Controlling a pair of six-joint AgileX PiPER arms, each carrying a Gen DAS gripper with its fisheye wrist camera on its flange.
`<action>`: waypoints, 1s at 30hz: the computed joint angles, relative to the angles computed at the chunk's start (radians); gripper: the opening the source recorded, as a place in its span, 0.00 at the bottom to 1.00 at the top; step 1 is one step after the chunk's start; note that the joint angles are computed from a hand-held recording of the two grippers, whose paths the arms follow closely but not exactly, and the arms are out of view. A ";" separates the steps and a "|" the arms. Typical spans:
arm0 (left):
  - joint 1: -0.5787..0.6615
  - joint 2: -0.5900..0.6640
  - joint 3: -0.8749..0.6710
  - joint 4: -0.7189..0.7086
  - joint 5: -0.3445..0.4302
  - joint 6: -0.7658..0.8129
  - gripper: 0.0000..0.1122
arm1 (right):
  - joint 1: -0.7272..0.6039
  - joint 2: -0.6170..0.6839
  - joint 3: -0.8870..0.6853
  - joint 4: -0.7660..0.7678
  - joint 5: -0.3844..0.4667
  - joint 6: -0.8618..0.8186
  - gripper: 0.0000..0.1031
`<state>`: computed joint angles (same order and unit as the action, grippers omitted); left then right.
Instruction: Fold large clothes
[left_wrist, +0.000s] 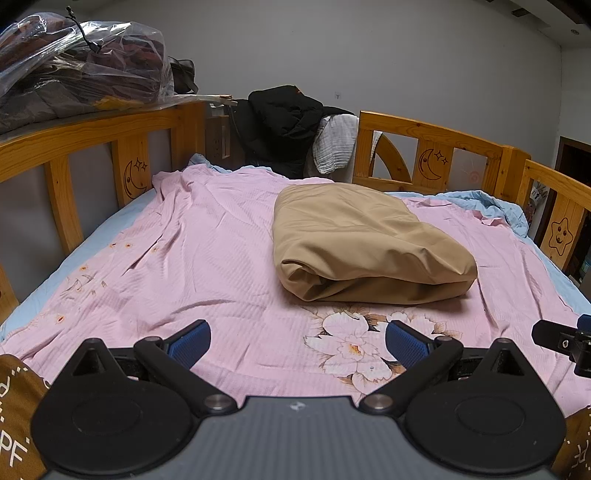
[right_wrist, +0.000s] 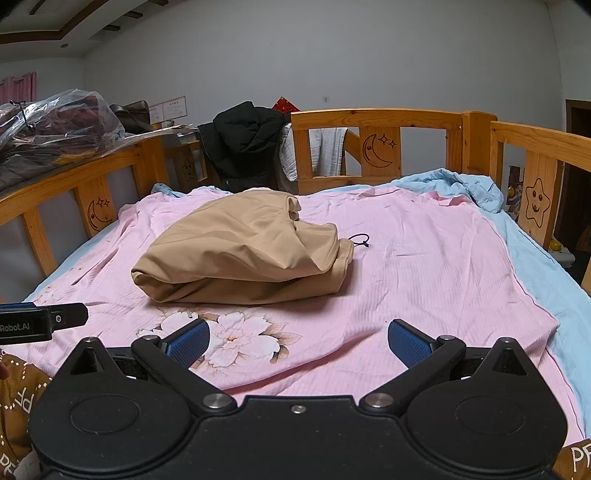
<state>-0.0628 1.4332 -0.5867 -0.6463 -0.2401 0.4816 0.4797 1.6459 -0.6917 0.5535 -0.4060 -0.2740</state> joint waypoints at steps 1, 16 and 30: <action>0.000 0.000 0.000 0.000 0.000 0.000 0.91 | 0.000 0.000 0.000 0.000 0.001 0.000 0.99; -0.003 -0.001 0.000 -0.007 -0.001 0.005 0.91 | -0.001 0.000 -0.002 0.001 0.003 -0.002 0.99; -0.005 0.000 0.001 -0.009 0.000 0.005 0.91 | -0.002 0.001 -0.003 0.003 0.005 -0.002 0.99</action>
<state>-0.0678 1.4329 -0.5861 -0.6556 -0.2406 0.4869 0.4779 1.6470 -0.6950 0.5562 -0.4013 -0.2763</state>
